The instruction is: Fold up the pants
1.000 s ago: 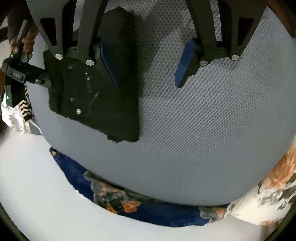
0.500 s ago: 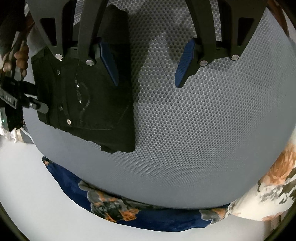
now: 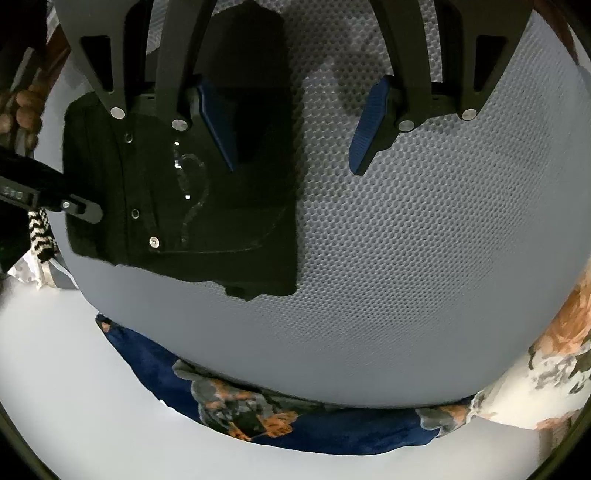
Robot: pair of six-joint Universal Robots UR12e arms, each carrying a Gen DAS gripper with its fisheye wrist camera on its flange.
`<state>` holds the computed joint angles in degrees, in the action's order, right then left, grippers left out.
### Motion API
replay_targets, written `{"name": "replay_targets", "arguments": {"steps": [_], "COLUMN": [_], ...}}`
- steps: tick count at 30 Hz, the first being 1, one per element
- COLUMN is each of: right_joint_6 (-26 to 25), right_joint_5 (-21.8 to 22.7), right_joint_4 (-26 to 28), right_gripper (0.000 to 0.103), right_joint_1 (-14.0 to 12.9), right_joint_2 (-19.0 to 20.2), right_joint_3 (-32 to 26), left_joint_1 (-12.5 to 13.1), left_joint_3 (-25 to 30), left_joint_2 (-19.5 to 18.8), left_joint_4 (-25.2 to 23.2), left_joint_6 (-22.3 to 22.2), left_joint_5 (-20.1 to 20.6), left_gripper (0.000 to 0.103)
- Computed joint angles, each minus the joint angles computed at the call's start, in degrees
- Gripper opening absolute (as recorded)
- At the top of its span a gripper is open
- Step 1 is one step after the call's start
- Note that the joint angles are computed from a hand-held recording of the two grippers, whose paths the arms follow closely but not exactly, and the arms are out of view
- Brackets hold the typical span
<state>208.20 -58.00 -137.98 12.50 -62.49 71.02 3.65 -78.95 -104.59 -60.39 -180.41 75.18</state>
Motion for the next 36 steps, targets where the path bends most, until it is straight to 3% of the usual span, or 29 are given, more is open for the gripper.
{"name": "replay_targets", "arguments": {"steps": [7, 11, 16, 20, 23, 25, 28, 30, 36], "right_joint_6": [0.83, 1.89, 4.39, 7.31, 6.53, 7.13, 8.58, 7.50, 5.24], "right_joint_5": [-0.83, -0.74, -5.16, -8.79, -10.30, -10.31, -10.06, -12.08, -13.58], "right_joint_4": [1.73, 0.05, -1.61, 0.29, 2.79, 1.38, 0.48, 2.12, 3.78], "right_gripper": [0.012, 0.012, 0.012, 0.012, 0.012, 0.013, 0.016, 0.031, 0.032], "right_joint_1": [0.67, 0.30, -0.96, -2.16, -2.58, -2.82, -2.96, -2.69, -2.31], "right_joint_2": [-0.56, -1.16, -3.35, -4.61, -4.44, -4.22, -4.09, -4.11, -6.38], "right_joint_3": [-2.75, -3.11, 0.14, 3.67, 5.08, 6.20, 6.63, 6.10, 7.70], "left_joint_1": [-0.05, -0.14, -0.61, -1.25, -1.79, -2.30, -2.95, -3.28, -3.17], "left_joint_3": [1.19, 2.36, 3.77, 4.97, 5.55, 6.22, 6.90, 6.96, 6.35], "left_joint_2": [-0.47, -0.96, -1.72, -2.60, -3.20, -3.89, -4.81, -5.25, -5.54], "left_joint_4": [0.02, -0.14, 0.33, 0.12, -0.25, -1.34, -3.41, -4.40, -5.10], "left_joint_6": [0.28, 0.67, 1.43, 2.31, 2.97, 3.71, 4.58, 4.89, 4.26], "left_joint_5": [-1.38, -2.10, -2.84, -3.19, -3.06, -2.75, -2.16, -1.41, -1.90], "left_gripper": [0.064, 0.064, 0.064, 0.064, 0.064, 0.064, 0.064, 0.064, 0.064]}}
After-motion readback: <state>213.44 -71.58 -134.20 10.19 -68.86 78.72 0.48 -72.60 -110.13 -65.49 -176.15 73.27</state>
